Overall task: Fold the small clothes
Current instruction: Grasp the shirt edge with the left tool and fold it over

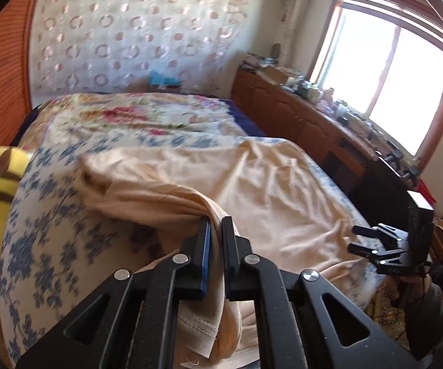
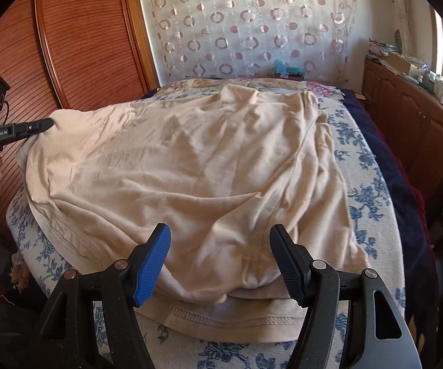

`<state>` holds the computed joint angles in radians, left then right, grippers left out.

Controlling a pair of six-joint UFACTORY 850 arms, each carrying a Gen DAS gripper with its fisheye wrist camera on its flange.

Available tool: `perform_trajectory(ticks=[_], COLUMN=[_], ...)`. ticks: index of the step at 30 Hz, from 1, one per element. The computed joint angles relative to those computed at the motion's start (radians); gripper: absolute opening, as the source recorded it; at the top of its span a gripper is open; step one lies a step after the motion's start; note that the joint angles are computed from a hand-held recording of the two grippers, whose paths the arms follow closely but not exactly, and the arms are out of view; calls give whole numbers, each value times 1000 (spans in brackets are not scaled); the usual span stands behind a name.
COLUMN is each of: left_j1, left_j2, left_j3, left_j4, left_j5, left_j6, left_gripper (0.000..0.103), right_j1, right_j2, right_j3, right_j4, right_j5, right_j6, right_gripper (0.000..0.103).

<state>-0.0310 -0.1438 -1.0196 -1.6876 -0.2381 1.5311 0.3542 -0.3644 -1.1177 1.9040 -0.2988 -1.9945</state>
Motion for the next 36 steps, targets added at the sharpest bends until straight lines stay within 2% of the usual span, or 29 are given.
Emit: perform_trajectory(ticks=[14, 21, 22, 24, 26, 32, 36], left_j1=[-181, -201, -207, -205, -200, -167, -135], left_j2=[-124, -176, -179, -174, -162, -120, -84], left_j3=[-303, -361, -367, -354, -334, -252, -176], left_j4=[394, 578, 612, 599, 550, 563, 511], left_j5=[-86, -86, -75, -52, -46, 14, 55], left_j6=[-248, -414, -445, -429, -379, -382, -343], left_gripper=[7, 8, 11, 45, 50, 75, 77], right_j1=[-85, -98, -98, -97, -90, -85, -75], right_j2=[90, 103, 103, 102, 97, 90, 63], right_j3=[113, 140, 140, 139, 129, 106, 67], right_j4=[223, 269, 270, 271, 270, 227, 191], right_j5=[-62, -67, -66, -63, -56, -53, -49], right_j6=[-189, -217, -217, -216, -212, -192, -175], right_gripper=[69, 69, 69, 69, 69, 69, 69])
